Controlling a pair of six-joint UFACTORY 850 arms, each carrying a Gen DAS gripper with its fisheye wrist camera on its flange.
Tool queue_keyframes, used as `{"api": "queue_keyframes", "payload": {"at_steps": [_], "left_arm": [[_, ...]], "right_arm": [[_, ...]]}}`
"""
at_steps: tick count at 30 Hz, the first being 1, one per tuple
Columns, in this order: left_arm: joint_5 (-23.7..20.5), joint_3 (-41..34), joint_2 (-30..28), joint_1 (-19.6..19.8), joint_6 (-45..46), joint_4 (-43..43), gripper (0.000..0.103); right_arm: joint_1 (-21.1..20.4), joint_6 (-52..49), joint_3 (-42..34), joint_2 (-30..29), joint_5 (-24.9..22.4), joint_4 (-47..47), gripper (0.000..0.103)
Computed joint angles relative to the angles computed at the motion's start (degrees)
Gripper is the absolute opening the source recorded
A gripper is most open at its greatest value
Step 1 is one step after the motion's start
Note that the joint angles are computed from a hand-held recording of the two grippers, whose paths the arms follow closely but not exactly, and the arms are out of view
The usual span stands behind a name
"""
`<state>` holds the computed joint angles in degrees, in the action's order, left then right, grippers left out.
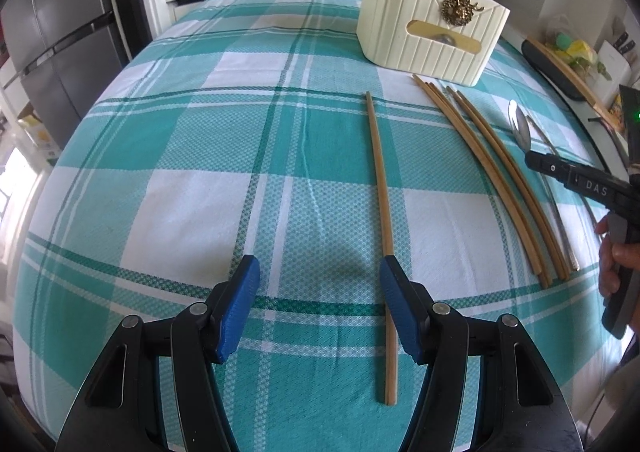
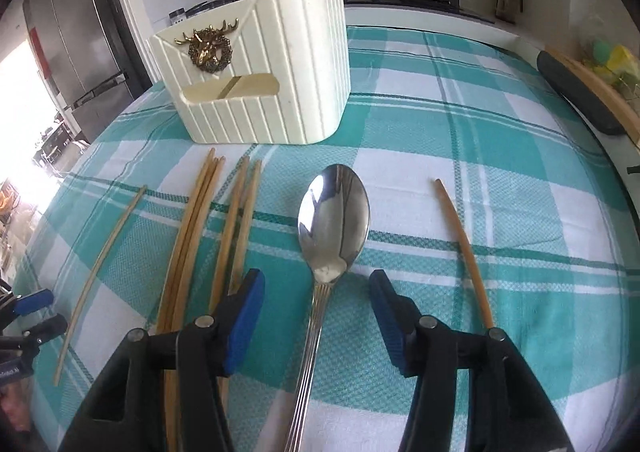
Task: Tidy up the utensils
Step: 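Align the left tool over a single chopstick while the right tool realigns over the spoon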
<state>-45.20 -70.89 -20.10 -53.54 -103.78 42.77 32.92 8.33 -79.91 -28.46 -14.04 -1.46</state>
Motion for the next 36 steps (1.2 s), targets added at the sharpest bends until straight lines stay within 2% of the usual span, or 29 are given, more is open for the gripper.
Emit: {"api": "queue_keyframes", "payload": {"at_steps": [2,5,9,11,13,15,19,23,30,36], "left_arm": [[1.2,0.1,0.3,0.4,0.8,-0.2,0.067],[4.4,0.9,1.3,1.5,1.6,0.2,0.076],[7.4,-0.6,0.8,3.9,7.5,-3.1,0.078],[5.4,-3.3,-1.2,4.6,12.7,-4.8,0.079],[2.0,-6.1,-3.4,5.0,15.3,-5.3,0.079],[1.0,-7.4,-4.7,5.7,17.3,-6.8,0.079],[-1.4,-8.7,-6.3,6.0,18.1,-6.9,0.079],[-1.8,-8.1,-6.3,6.0,16.4,-5.6,0.087],[-2.8,-8.1,-6.5,5.8,14.9,-4.1,0.092],[-3.4,-8.2,-6.6,5.5,14.5,-3.2,0.093]], "right_arm": [[0.3,4.8,2.3,1.8,0.0,-4.9,0.055],[0.6,12.3,5.6,4.7,0.1,-12.1,0.056],[0.6,12.1,6.7,6.4,-1.7,-10.4,0.063],[0.7,11.4,5.9,5.9,-2.6,-9.4,0.063],[1.3,16.8,4.7,4.9,-3.9,-15.0,0.063],[1.5,20.1,3.4,3.7,-4.9,-18.1,0.063],[1.8,20.5,1.8,1.9,-6.0,-18.5,0.064],[2.9,28.9,2.3,1.6,-5.8,-29.4,0.066],[3.1,36.2,3.9,2.2,-3.5,-37.1,0.068],[3.1,37.5,4.2,2.3,-2.9,-38.5,0.068]]}}
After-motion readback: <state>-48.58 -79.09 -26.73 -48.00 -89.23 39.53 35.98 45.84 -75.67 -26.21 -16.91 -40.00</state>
